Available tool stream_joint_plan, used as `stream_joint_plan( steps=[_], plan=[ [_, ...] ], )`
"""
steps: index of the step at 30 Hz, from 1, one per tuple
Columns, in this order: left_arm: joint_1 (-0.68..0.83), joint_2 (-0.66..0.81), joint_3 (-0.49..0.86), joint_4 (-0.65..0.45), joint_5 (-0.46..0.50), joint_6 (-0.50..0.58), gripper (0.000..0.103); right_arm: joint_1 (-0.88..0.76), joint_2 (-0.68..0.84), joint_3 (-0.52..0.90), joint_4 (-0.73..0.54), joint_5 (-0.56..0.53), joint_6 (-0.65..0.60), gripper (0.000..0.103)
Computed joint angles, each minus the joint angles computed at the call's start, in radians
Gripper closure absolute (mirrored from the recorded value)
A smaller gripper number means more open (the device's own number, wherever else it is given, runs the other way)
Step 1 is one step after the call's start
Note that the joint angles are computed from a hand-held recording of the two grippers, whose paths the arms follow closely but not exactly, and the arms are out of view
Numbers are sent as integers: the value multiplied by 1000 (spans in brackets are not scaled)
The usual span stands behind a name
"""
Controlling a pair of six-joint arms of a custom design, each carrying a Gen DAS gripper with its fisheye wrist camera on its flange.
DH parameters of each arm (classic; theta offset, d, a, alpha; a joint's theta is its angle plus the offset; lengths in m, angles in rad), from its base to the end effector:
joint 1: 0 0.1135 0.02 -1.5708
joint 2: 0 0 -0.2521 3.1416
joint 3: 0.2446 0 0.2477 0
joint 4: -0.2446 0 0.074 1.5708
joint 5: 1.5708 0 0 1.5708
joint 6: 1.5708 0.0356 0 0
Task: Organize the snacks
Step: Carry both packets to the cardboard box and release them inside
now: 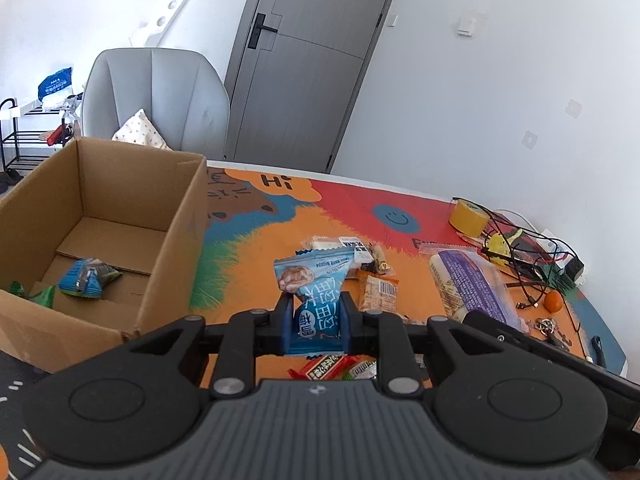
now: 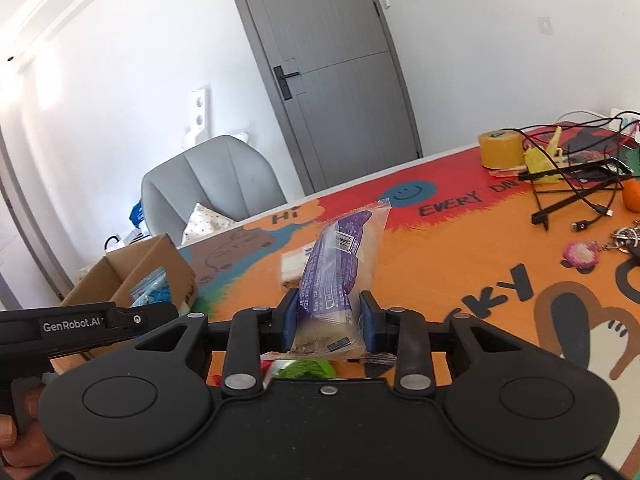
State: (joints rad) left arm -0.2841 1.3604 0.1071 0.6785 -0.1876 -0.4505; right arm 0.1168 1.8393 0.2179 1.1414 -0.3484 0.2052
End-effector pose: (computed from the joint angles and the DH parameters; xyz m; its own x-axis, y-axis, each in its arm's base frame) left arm 0.1850 -0.0471 0.0912 -0.5243 -0.2925 -0.7997 -0.1146 0.9548 -0.2742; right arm 0.2270 0.0389 0.0639 -0.5326 0.1303 -0.8363 -0.3082 0.8904 0.3351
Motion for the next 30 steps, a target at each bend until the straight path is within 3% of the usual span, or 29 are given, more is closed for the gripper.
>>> stream_joint_plan(
  steps=[10,17,24,30],
  plan=[
    [175,-300,-52,-180,69,98,81,173,-94,20,-49,84,47,71],
    [377,-467,-59,-318,207,183,81,289,-121,69,-97,139,64,71],
    [553,-475,-38,-356,326,250,81,392,-118,135,-139,187,73,71],
    [697,-374,-7,-310,418,293,81,474,-93,206,-181,222,83,71]
  ],
)
